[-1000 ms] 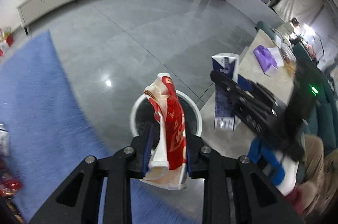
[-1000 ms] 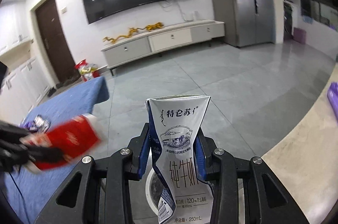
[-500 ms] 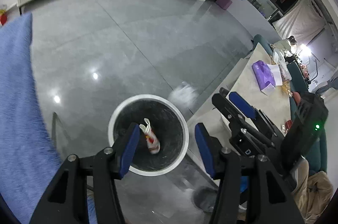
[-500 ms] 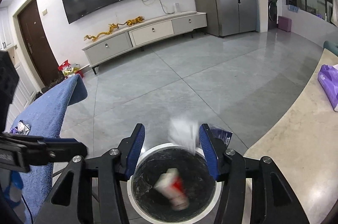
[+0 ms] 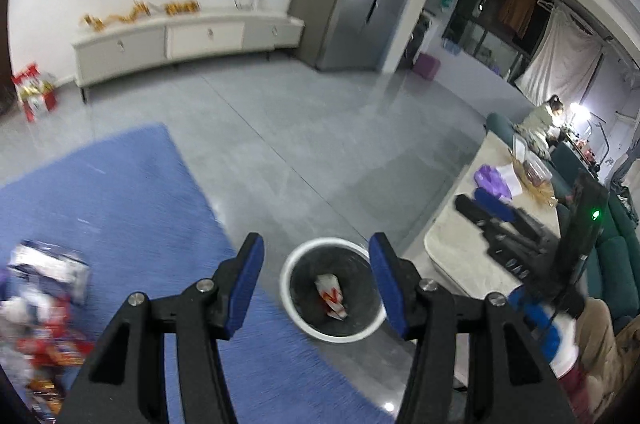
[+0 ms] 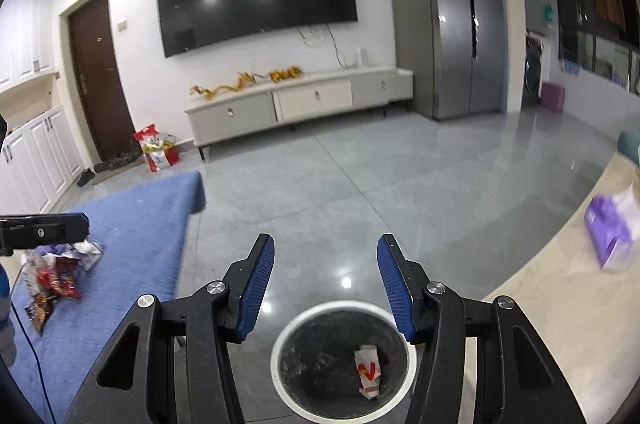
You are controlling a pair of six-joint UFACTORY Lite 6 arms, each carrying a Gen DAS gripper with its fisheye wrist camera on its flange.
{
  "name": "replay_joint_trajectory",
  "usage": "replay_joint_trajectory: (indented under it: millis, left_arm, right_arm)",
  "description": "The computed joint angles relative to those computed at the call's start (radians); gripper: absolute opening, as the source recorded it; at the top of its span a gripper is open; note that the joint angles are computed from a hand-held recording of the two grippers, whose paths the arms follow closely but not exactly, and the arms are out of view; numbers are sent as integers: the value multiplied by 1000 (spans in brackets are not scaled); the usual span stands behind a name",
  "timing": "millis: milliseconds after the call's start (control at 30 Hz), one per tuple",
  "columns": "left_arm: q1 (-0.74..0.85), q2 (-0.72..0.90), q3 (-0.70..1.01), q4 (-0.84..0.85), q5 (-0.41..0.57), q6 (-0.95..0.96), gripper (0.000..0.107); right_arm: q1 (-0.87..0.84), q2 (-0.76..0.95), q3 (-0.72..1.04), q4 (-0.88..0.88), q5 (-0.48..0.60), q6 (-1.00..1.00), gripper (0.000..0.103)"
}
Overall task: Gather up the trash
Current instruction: 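Move both grippers back toward the wrapper pile on the rug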
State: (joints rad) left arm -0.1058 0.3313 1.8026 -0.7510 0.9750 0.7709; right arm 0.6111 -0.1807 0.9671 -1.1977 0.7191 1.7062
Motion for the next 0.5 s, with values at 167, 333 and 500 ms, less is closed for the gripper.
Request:
replay_joint_trajectory:
  millis: [167, 333, 500]
  left_arm:
    - [246, -111, -12, -106, 93, 142, 68]
    - [588, -88, 98, -232, 246, 293, 79]
    - [835, 79, 353, -280, 356, 340, 79]
  right_arm:
    - [171, 8, 181, 74, 190, -153, 53]
    - [318, 83, 358, 70, 307, -209, 55]
    - [403, 220, 554, 73, 342, -277, 56]
